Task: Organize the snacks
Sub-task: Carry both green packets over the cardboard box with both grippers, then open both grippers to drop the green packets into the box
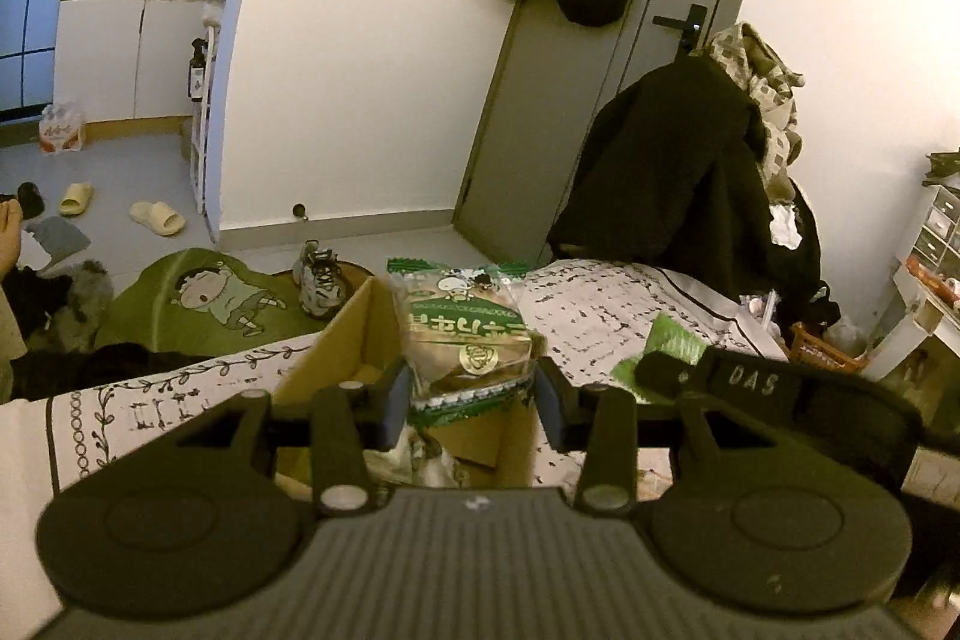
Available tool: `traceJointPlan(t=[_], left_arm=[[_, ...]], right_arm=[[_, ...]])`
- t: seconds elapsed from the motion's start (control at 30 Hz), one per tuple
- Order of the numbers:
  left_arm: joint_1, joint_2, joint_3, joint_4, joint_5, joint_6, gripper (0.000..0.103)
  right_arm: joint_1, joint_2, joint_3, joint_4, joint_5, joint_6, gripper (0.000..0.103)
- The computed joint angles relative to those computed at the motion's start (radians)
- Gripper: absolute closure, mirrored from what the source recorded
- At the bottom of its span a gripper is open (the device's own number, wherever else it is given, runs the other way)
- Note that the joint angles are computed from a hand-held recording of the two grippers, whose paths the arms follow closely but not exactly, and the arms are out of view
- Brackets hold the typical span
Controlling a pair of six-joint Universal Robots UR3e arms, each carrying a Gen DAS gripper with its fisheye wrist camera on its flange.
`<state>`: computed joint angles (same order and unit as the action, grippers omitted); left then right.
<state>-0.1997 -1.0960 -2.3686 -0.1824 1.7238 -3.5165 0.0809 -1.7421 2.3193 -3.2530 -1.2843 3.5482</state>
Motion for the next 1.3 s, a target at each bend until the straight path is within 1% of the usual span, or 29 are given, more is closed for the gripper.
traceJointPlan(t=[0.1, 0.17, 0.23, 0.37, 0.53, 0.63, 0.7, 0.8, 0.9, 1.0, 1.07, 1.13, 1.17, 1.2, 1.23, 1.27, 1.3], left_arm=[[0.074, 0.033, -0.016, -0.027, -0.084, 0.042, 0.061], [0.104, 0.044, -0.034, -0.018, -0.11, 0.07, 0.061], [0.15, 0.057, -0.053, -0.022, -0.154, 0.093, 0.061], [0.218, 0.056, -0.077, -0.018, -0.214, 0.132, 0.061], [0.339, 0.068, -0.116, -0.019, -0.34, 0.211, 0.061], [0.376, 0.042, -0.141, 0.027, -0.379, 0.252, 0.061], [0.411, 0.018, -0.154, 0.049, -0.428, 0.273, 0.061], [0.41, -0.036, -0.153, 0.084, -0.431, 0.28, 0.061], [0.422, -0.064, -0.159, 0.101, -0.457, 0.283, 0.06], [0.41, -0.097, -0.172, 0.158, -0.432, 0.277, 0.058], [0.422, -0.087, -0.178, 0.145, -0.444, 0.277, 0.057], [0.455, -0.05, -0.195, 0.12, -0.478, 0.281, 0.055], [0.463, -0.036, -0.201, 0.113, -0.483, 0.284, 0.055], [0.458, -0.03, -0.201, 0.108, -0.467, 0.282, 0.054], [0.454, -0.024, -0.2, 0.102, -0.455, 0.279, 0.054], [0.459, -0.011, -0.203, 0.091, -0.457, 0.28, 0.054], [0.465, 0.005, -0.205, 0.075, -0.461, 0.281, 0.053]], right_arm=[[0.011, 0.046, -0.029, -0.027, 0.011, 0.03, 0.085], [0.03, 0.081, -0.051, -0.043, -0.004, 0.037, 0.085], [0.043, 0.113, -0.067, -0.061, -0.007, 0.049, 0.085], [0.062, 0.158, -0.085, -0.074, -0.012, 0.031, 0.085], [0.069, 0.19, -0.081, -0.099, -0.014, 0.022, 0.085], [0.068, 0.212, -0.068, -0.137, -0.007, 0.027, 0.085], [0.074, 0.233, -0.069, -0.154, -0.006, 0.02, 0.085], [0.074, 0.255, -0.076, -0.154, 0.008, 0.009, 0.085], [0.077, 0.268, -0.085, -0.153, 0.014, 0.005, 0.085], [0.082, 0.276, -0.092, -0.157, 0.022, 0.007, 0.085], [0.086, 0.283, -0.097, -0.16, 0.028, 0.005, 0.085], [0.091, 0.291, -0.104, -0.157, 0.033, 0.003, 0.085], [0.091, 0.296, -0.105, -0.161, 0.043, 0.002, 0.083], [0.092, 0.3, -0.106, -0.166, 0.05, 0.0, 0.083], [0.097, 0.304, -0.113, -0.162, 0.047, -0.002, 0.079], [0.1, 0.298, -0.116, -0.15, 0.043, -0.005, 0.07], [0.096, 0.295, -0.109, -0.16, 0.043, -0.007, 0.066]])
